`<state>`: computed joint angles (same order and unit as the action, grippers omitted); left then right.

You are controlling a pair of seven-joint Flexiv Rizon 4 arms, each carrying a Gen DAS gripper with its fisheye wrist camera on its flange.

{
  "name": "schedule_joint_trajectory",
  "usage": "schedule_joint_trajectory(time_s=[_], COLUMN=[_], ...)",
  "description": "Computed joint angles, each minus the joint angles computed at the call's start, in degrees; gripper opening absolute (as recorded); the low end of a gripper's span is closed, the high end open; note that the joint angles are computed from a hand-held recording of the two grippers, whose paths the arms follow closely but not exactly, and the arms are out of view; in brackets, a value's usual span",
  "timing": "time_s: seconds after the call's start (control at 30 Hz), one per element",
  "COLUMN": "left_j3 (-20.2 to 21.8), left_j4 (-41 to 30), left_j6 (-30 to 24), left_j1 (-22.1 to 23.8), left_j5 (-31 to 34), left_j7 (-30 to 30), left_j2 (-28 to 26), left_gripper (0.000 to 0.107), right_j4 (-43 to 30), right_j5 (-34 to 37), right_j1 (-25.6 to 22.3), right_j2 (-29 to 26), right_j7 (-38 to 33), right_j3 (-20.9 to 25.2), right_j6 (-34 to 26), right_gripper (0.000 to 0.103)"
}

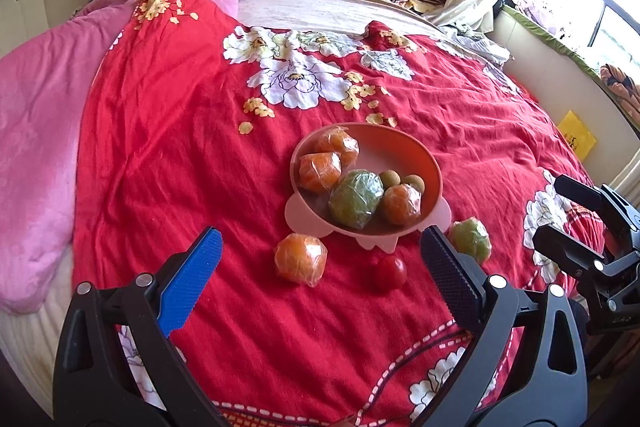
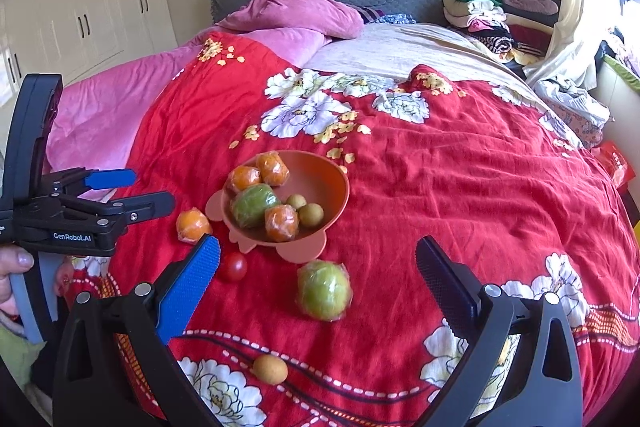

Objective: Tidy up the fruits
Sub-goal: 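Withdraw both grippers from the bowl toward the remaining fruits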

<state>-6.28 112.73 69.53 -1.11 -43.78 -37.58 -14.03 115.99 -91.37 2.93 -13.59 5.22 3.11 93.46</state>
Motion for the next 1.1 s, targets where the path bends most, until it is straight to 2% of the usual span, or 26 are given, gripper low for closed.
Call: schedule_joint_trajectory(time_s=[0.2,0.5,0.8,1.1], left_j3=[0.1,0.8,1.0,1.3], left_j4=[1.3,3.3,4.8,6.0], left_j6=[0.3,2.2,1.6,2.0], left_j1=[-0.1,-0.7,-0.7,-0.9], left_j5=[-0.6,0.8,0.5,1.5], left_j7=[0.7,1.0,1.6,1.6], left_j2=[0.8,1.6,2.4,2.6], left_gripper=[0.093,0.093,0.093,0.093], right_j4=[1.0,3.1,5.8,9.0], right_j5=[-0.7,1.9,3.7,10.1], right_j1=[-0.1,1.0,2.2,4.5], right_j2=[0.9,1.9,2.9,3.2], right_j7=[0.5,-2.0,-3.5,-9.2], right_j3=[0.4,0.4,0.1,0.1], right_j6=[-0.4,-1.1,-1.7,-2.8], right_gripper=[0.098,0.098,0.098,0.098])
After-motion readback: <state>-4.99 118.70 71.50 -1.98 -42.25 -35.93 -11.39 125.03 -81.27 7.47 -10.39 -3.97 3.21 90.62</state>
